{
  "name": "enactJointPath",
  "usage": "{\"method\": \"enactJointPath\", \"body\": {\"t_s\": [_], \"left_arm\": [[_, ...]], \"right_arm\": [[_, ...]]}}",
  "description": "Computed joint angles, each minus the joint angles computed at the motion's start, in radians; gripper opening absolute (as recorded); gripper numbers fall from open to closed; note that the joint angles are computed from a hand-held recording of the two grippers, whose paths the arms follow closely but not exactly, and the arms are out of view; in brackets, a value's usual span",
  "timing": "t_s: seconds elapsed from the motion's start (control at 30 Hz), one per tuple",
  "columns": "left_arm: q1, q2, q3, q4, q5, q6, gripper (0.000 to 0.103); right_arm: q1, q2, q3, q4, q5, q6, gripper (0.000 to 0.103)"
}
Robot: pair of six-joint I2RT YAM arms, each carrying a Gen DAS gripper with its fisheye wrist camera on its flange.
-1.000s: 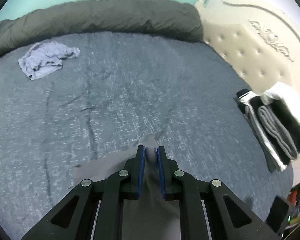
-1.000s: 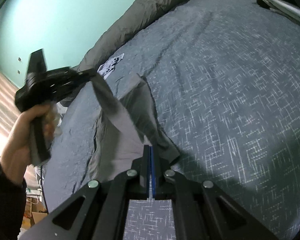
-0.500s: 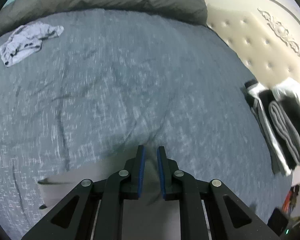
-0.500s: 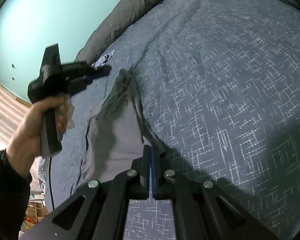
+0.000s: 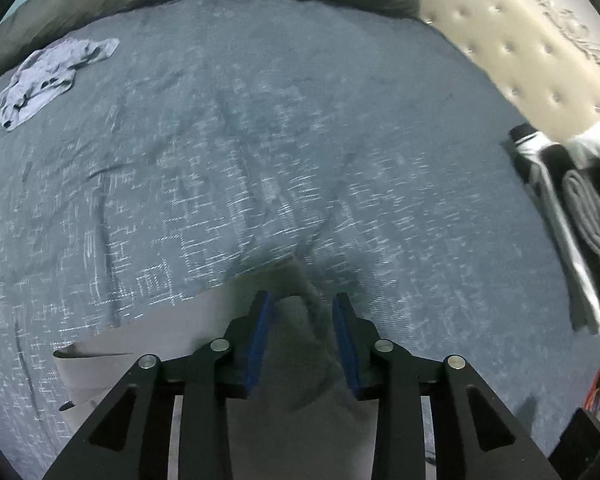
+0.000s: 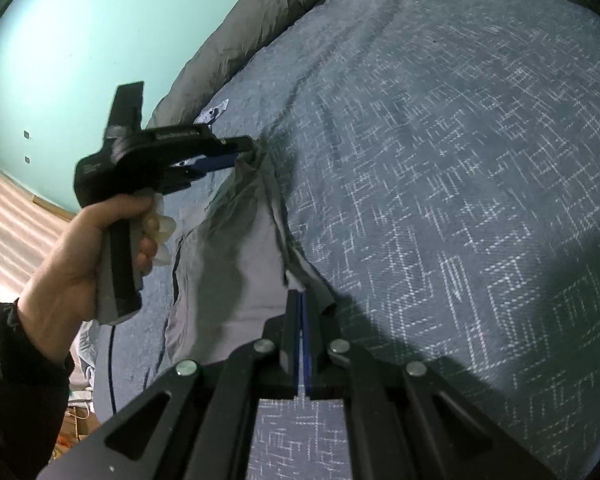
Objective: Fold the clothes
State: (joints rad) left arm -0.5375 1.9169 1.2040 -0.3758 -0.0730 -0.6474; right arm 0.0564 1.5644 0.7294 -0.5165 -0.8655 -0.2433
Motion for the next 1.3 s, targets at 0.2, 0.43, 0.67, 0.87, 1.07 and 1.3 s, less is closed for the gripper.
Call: {"method": "enactJointPath", "body": {"t_s": [0.2, 0.43, 0.67, 0.87, 1.07, 1.3], "left_arm": [[-0.006, -0.031, -0.049, 0.021, -0.036, -0.007, 0.014], [-0.016, -0.189, -0.154, 0.079, -0.1, -0.055, 0.008], [0.001, -0.145, -0.078, 0.059, -0.12, -0.055, 0.008], [0.006, -0.015, -0.001, 0.067, -0.094, -0.056, 0.008], [0.012, 0.037, -0.003, 0.112, -0.055, -0.08, 0.011], [0.044, -0.065, -0.086, 0.156, 0.014, -0.05, 0.034]], "right_arm": [[0.003, 0.012, 0.004, -0.003, -0.006, 0.006, 0.001], [0.003, 0.012, 0.002, 0.004, -0.014, 0.018, 0.0], [-0.003, 0.02, -0.002, 0.01, -0.02, 0.019, 0.001], [-0.02, 0.023, 0.009, -0.018, -0.021, -0.007, 0.0], [-0.013, 0.012, 0.0, -0.024, -0.023, -0.008, 0.001], [-0.002, 0.01, -0.008, -0.004, -0.022, 0.02, 0.0]]}}
